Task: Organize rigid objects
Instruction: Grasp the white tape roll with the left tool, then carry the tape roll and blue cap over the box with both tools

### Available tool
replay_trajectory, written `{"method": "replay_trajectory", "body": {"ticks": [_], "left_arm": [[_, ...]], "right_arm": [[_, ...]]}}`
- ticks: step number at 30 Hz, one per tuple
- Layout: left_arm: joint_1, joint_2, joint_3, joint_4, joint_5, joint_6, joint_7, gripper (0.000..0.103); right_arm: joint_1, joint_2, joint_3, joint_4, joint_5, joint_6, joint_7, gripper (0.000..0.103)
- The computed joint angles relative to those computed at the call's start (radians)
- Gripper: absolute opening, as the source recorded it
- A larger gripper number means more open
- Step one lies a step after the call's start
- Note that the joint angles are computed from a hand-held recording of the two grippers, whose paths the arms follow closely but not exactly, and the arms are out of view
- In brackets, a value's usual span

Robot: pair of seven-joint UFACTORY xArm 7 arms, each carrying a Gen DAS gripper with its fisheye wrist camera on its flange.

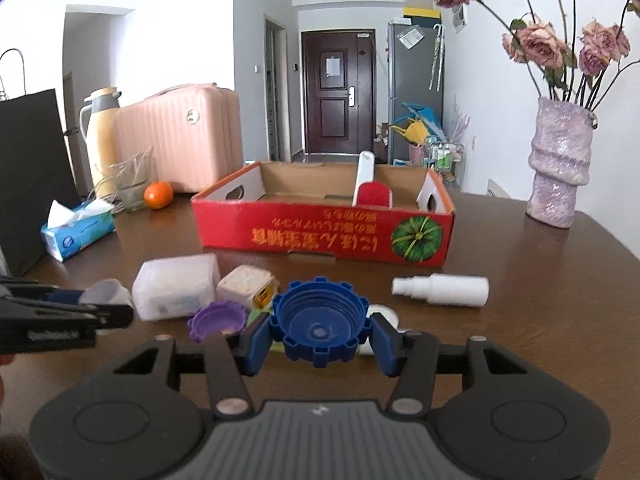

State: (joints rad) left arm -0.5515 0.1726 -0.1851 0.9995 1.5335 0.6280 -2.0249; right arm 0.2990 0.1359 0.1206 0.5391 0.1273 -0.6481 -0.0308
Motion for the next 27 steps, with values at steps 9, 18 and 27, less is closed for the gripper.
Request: {"method": "replay_trajectory", "body": {"ticks": [9,18,27], "left_arm": [[0.008,-0.015,0.0,0.06,0.03,0.03,0.021,0.044],[0.018,0.035,0.023,0.153,0.06,0.003,0.039,0.044],[0.019,0.115,0.061,0.27,0.066,-0.027,0.077,0.044]], "right_arm": [[-0.009,-0.005,-0.006,0.065,0.008,0.028,-0.009,0.052],[-0.003,0.034,-0.015,0.162,0.026,0.046,-0.032,0.052],[-0.006,0.109,-0.027,0.289,0.02,0.069,-0.033,0.052]]}}
